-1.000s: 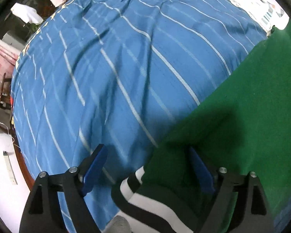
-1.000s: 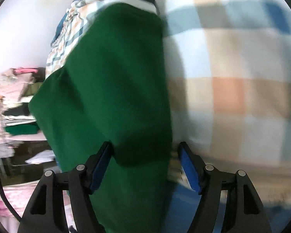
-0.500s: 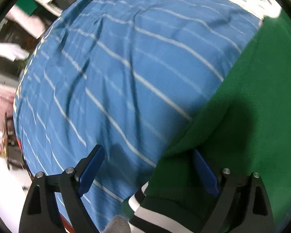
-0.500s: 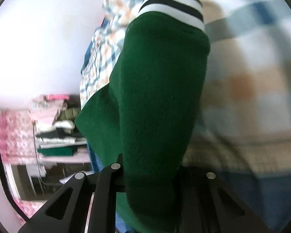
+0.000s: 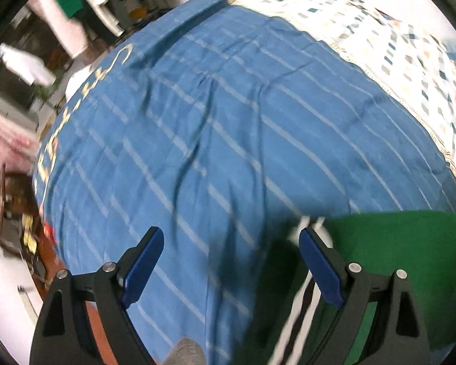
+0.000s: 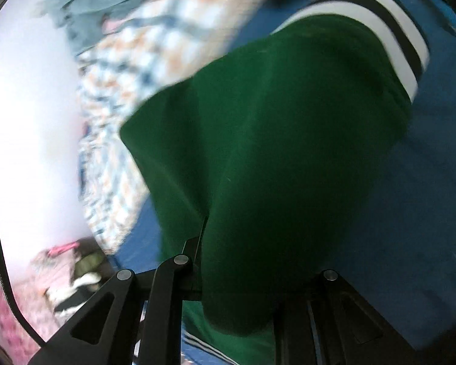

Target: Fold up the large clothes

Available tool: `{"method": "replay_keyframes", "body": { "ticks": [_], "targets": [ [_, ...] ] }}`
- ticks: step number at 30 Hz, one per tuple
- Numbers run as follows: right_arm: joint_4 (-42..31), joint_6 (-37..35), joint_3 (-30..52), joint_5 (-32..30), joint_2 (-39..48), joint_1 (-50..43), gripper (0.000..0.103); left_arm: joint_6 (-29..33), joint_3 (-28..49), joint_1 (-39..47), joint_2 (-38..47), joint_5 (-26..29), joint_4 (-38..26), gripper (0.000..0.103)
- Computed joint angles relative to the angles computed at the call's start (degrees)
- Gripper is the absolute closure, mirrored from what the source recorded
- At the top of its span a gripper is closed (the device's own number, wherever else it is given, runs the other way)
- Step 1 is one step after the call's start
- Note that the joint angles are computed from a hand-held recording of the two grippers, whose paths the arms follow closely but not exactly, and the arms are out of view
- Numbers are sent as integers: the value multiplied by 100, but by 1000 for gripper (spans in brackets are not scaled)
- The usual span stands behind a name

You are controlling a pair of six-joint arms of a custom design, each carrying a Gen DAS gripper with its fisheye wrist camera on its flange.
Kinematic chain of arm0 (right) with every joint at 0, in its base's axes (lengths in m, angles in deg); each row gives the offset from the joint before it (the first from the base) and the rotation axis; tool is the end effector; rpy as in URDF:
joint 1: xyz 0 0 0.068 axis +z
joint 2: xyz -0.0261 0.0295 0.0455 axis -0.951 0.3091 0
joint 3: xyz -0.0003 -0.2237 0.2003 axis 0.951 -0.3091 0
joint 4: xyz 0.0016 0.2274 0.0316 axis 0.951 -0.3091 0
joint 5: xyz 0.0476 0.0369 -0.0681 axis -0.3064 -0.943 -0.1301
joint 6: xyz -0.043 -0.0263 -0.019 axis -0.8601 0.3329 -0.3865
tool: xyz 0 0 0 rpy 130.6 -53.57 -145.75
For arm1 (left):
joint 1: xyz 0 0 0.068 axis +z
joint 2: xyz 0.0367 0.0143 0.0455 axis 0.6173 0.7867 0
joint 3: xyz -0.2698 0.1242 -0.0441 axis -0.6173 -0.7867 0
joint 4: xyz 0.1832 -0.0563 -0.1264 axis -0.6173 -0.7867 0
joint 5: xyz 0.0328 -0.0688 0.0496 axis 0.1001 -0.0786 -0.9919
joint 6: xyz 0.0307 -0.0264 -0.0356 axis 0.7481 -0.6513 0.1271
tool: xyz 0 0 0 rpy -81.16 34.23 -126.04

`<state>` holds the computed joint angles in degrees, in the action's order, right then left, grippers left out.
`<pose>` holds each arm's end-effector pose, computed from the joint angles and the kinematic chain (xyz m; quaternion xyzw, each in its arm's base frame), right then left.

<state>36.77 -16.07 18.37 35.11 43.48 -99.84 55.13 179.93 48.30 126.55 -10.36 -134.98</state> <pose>0.2274 -0.0989 0.2435 0.5784 0.7525 0.2995 0.0975 0.3875 0.0742 0.3348 -0.1025 0.9832 0.0755 0.1306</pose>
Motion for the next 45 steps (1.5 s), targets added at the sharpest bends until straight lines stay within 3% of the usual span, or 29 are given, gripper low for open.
{"method": "replay_keyframes", "body": {
  "ticks": [1,5,9,13,16,21,24,25,30,33,35,38,39,40,41,42,43,44,45],
  "targets": [
    [-475,-177,-297,42,-419,-235,86,-112,-317,-9,-176,13,61,11],
    [-1109,-513,-1085,126,-949,-596,83,-534,-1563,-182,-753,-49,334,11],
    [-1533,-2214,-1546,422,-399,-1540,69,-846,-1935,-563,-706,-330,834,11],
    [-2060,-3119,-1210,456,-47,-1885,62,-664,-1790,-753,-19,-920,1525,11],
    [-2648,-3817,-779,647,54,-1984,58,-462,-1075,-732,1002,-861,1258,11],
    [-3493,-4864,-360,1153,-447,-2292,55,-9,-1025,-820,673,-1053,1236,11],
    [-4109,-5525,119,1508,-739,-2346,36,47,-1289,-823,60,-984,1231,11],
    [-4152,-5374,314,1452,-770,-1978,30,40,-1380,-845,-126,-1024,1205,11],
    [-4308,-5547,1693,1845,-488,-1045,30,-316,-1824,-943,-589,-939,1225,9],
    [-3512,-5724,2162,1597,297,-793,30,-629,-1929,-986,-508,-955,1170,5],
    [-2927,-5481,2358,1477,911,-476,30,-831,-1929,-989,-483,-875,1116,4],
    [-2392,-5721,2900,1212,2254,-165,30,-997,-1953,-1109,-560,-953,1172,4],
    [-2431,-5924,3149,981,2670,-128,30,-1013,-1982,-1158,-597,-1040,1215,4],
    [-2509,-5970,3379,723,3038,-38,37,-1022,-1999,-1190,-620,-1082,1233,4],
    [-2643,-5997,3630,444,3364,21,60,-1051,-2023,-1220,-640,-1133,1247,4],
    [-2747,-6001,3824,321,3609,94,67,-1069,-2047,-1245,-663,-1169,1259,4],
    [-2661,-5953,3820,404,3635,164,85,-1075,-2055,-1271,-673,-1191,1261,4],
    [-2598,-5957,3796,456,3607,217,93,-1070,-2051,-1303,-673,-1225,1253,4],
    [-2511,-5906,3721,462,3492,211,94,-1059,-2058,-1331,-682,-1259,1262,4]
  ]
}}
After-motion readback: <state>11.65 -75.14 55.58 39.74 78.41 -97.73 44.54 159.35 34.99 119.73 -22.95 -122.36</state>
